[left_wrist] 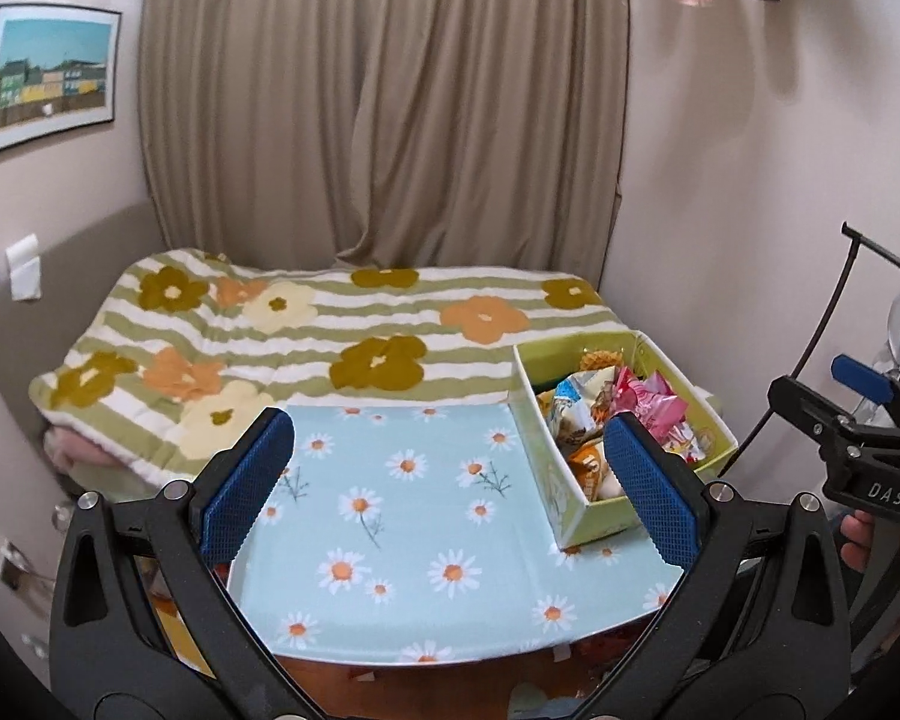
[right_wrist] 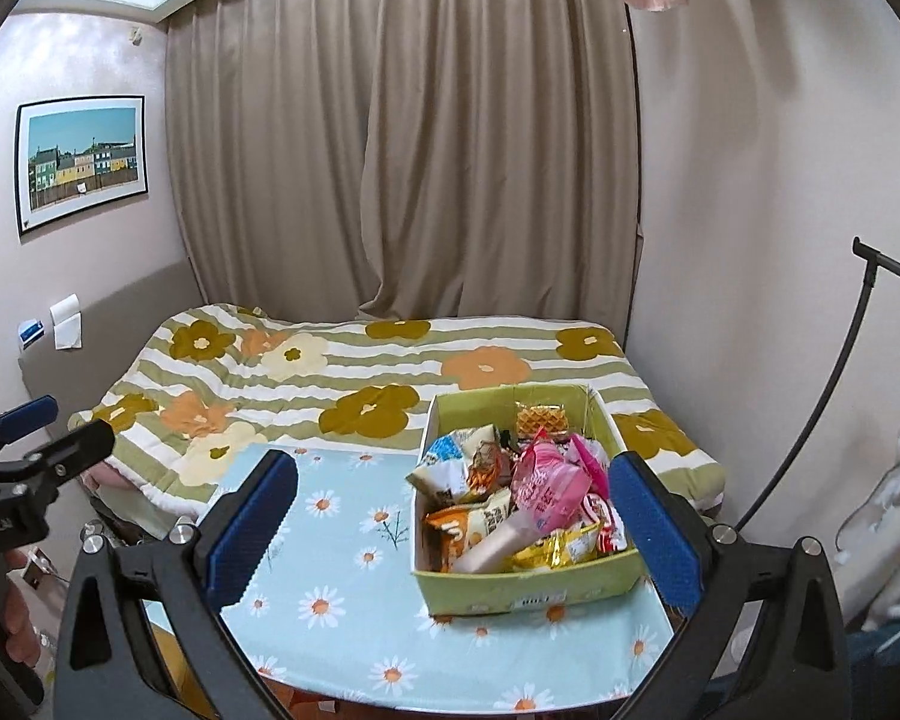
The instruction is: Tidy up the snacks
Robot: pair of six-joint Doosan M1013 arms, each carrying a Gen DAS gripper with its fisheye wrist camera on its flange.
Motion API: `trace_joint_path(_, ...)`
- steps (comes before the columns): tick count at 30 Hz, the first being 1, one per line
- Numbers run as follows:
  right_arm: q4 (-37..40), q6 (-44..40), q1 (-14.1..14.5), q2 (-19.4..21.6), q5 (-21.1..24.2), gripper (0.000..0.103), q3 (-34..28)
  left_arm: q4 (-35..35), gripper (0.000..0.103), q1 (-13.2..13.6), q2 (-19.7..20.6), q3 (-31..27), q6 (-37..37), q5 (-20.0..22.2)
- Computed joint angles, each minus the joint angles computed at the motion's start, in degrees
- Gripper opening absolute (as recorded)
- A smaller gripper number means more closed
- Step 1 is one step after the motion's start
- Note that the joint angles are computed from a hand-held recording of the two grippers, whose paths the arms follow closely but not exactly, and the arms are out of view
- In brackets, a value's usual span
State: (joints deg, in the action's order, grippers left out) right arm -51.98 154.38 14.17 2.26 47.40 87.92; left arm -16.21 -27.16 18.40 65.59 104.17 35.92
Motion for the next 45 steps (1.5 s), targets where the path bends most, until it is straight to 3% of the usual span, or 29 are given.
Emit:
trace_joint_path(11, -2.6, 3.6, 1.8, -0.1, 1.9, 0.103, 0.3, -1.2, 0.103, 0.3, -1.4, 2.5, 2.3, -2.2)
trace_joint_path(45, -1.6, 3.8, 1.8, -0.1, 3.7, 0.103, 0.1, -2.4, 0.103, 0.4, -1.1, 1.8, 4.5, -0.7)
